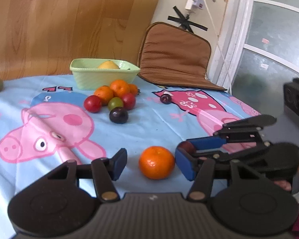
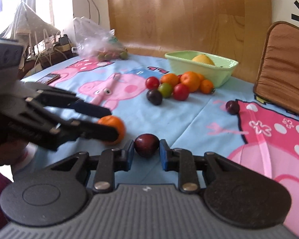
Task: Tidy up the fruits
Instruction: 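Grasp the tangerine with the left gripper while the right gripper grasps a dark plum, then place the tangerine and plum into the green basket, opening both grippers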
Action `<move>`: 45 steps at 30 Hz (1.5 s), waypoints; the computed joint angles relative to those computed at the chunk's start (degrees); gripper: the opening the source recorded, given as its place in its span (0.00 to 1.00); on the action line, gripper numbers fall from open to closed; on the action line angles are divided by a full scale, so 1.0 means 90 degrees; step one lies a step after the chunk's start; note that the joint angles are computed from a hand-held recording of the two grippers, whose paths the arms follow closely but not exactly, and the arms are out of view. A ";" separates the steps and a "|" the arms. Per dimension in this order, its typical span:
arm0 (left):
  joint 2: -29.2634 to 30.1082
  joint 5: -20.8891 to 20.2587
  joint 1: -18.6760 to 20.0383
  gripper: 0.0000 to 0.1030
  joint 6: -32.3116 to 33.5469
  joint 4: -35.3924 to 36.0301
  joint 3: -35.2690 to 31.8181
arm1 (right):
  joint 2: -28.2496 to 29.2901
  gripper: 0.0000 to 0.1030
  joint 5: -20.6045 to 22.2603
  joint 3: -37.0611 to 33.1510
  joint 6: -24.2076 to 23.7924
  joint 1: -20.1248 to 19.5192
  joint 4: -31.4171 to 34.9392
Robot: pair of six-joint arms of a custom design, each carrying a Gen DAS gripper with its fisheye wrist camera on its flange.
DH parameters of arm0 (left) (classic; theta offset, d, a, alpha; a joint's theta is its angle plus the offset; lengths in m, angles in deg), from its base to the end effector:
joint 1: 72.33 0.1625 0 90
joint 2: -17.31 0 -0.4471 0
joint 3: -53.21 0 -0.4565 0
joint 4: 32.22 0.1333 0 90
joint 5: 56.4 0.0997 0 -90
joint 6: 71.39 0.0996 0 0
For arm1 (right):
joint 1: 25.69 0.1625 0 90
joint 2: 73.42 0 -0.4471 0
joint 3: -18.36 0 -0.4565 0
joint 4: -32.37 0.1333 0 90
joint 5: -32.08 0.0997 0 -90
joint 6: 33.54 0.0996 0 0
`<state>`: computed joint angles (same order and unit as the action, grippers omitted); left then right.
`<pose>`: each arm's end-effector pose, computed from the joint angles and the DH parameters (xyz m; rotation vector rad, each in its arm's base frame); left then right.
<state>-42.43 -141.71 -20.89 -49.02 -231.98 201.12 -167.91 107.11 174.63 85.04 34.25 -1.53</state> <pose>-0.1195 -0.3768 0.0368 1.5295 2.6473 -0.5948 0.0278 -0.2695 0.0729 0.7856 -2.1347 1.1665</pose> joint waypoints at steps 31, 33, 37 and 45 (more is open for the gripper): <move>0.0586 -0.0165 0.0160 0.37 0.0094 0.0221 -0.1696 | -0.0013 0.29 0.0856 -0.1054 0.1217 0.1427 -0.0363; 0.0833 -0.0006 0.0141 0.37 0.0129 0.0209 -0.2033 | 0.0038 0.29 0.0927 -0.1334 0.1441 0.1486 -0.0304; 0.1378 0.0358 0.0118 0.37 0.0283 0.0225 -0.2692 | 0.0265 0.29 0.1146 -0.1866 0.1665 0.1559 -0.0135; 0.2145 0.0915 0.0229 0.37 0.0279 0.0652 -0.3715 | 0.0779 0.29 0.1524 -0.2631 0.1781 0.1566 0.0203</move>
